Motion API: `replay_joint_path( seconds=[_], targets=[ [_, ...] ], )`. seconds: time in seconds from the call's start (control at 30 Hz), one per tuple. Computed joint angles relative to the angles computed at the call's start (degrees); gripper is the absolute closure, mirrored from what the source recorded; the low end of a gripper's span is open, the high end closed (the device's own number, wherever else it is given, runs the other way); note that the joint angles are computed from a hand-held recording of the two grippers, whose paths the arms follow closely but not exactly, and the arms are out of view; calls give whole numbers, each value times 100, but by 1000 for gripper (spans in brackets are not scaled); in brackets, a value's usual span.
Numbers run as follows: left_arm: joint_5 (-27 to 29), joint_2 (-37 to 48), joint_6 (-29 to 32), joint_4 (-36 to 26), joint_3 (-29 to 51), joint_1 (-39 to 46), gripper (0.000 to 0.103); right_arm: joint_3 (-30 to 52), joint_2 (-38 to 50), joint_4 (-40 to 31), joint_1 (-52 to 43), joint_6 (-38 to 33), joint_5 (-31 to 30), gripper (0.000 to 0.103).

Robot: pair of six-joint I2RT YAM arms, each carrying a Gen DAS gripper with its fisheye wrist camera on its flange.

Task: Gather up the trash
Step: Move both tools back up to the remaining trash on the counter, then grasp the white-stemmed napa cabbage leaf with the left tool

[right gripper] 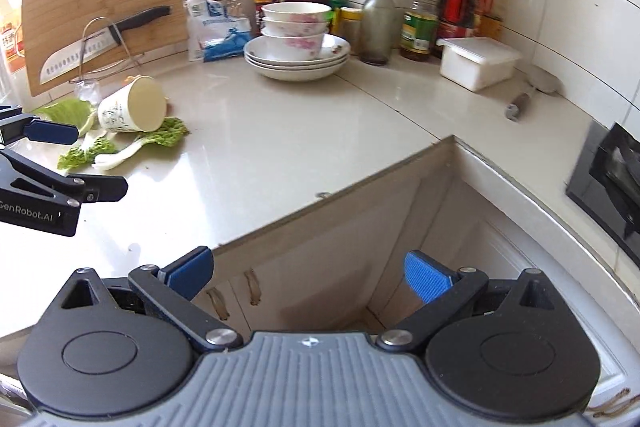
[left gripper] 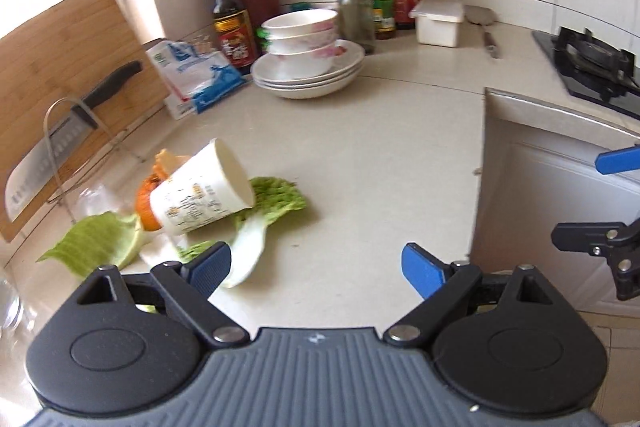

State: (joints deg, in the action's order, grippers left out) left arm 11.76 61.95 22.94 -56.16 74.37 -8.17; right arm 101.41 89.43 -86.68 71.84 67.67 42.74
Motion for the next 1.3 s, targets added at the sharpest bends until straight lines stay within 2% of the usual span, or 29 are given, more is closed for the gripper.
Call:
replay_joint_path(
  seconds=[0.1,0.27,0.37,0.5,0.67,0.87,0.9,1.07,1.17,1.3],
  targets=[
    [-108,212,-78,327,-44,489,11,67,140,553,-263,-700,-168,0],
    [-289,839,-558,858,36,1052,11,182,350,1038,-593,-1398,-423,0],
    [-321,1165,-875,1135,48,1160,11,134,375,1202,-762,-1571,-572,0],
    [-415,1562,-1263,1298,70,1097,19,-3,365,1369,-989,-1683,-747,0],
    [-466,1747,-1435,1371,28,1073,25,-108,383,1608,-1233,-1836,-944,0],
    [-377,1885,-1625,1161,191,1108,44,-96,509,1922,-1448,-2125,-1153,0],
    [-356,1868,-1675,1115,208,1124,51,-86,525,1956,-1467,-2167,-1170,0],
    [-287,1900,-1687,959,322,1191,67,-45,571,2163,-1584,-2432,-1284,0],
    [-302,1864,-1592,928,342,1217,74,-6,610,2245,-1624,-2616,-1348,0],
    [-288,1797,-1434,848,397,1291,77,30,653,2400,-1693,-2885,-1483,0]
  ],
)
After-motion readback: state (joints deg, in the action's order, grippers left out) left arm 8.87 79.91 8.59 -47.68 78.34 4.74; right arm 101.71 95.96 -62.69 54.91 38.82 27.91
